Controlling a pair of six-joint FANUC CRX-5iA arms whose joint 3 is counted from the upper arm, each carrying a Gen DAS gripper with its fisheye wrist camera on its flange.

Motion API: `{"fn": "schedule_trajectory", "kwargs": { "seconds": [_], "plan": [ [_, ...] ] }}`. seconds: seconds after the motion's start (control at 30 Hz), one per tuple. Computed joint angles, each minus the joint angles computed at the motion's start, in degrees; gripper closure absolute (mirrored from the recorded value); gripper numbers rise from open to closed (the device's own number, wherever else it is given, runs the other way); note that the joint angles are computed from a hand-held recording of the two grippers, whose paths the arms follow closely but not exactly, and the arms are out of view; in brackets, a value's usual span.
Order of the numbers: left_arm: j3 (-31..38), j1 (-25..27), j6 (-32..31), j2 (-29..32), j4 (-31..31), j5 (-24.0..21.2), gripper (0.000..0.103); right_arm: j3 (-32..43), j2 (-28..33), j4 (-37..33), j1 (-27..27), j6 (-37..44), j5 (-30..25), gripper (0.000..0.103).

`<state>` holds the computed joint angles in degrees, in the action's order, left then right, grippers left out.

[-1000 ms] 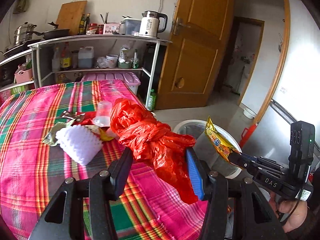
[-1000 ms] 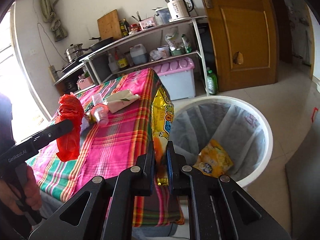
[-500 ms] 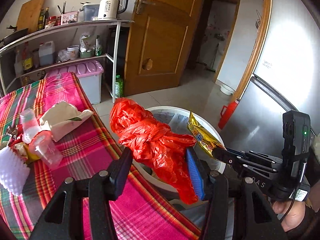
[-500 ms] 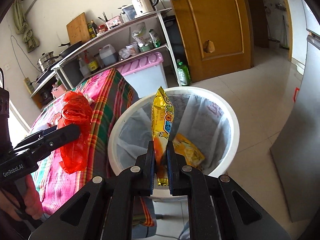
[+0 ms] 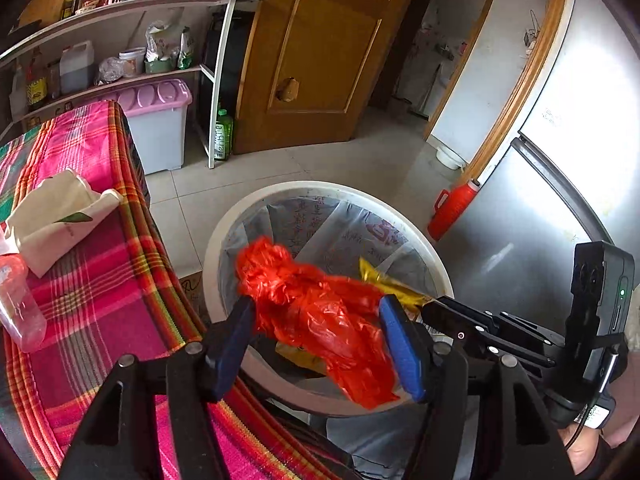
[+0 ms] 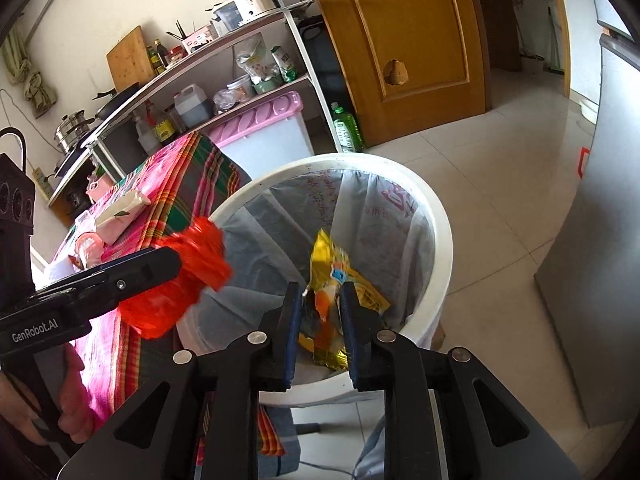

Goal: Collect trash
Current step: 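Carry both items over the bin and open both grippers to drop them, then move both open tools back toward the white mesh foam on the table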

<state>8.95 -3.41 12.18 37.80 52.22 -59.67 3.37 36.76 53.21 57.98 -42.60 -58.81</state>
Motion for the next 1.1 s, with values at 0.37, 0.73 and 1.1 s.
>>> {"fn": "schedule_trajectory", "kwargs": {
  "seconds": [0.37,0.73,1.1],
  "plan": [
    [-4.4,0.8,-2.7,-2.5,5.5,1.7,0.037,-3.3,-1.2,6.6,0.3,-6.4,0.4,0.074],
    [-16.2,2.7,-17.8,-10.2,18.5,9.2,0.037,2.0,1.8,11.8,1.8,-3.4,-7.1,0.056],
    [-19.1,6.2,-20.7,-11.6,21.4,7.3,0.037,10.4,6.3,12.5,2.7,5.7,-8.9,0.056]
  ]
}}
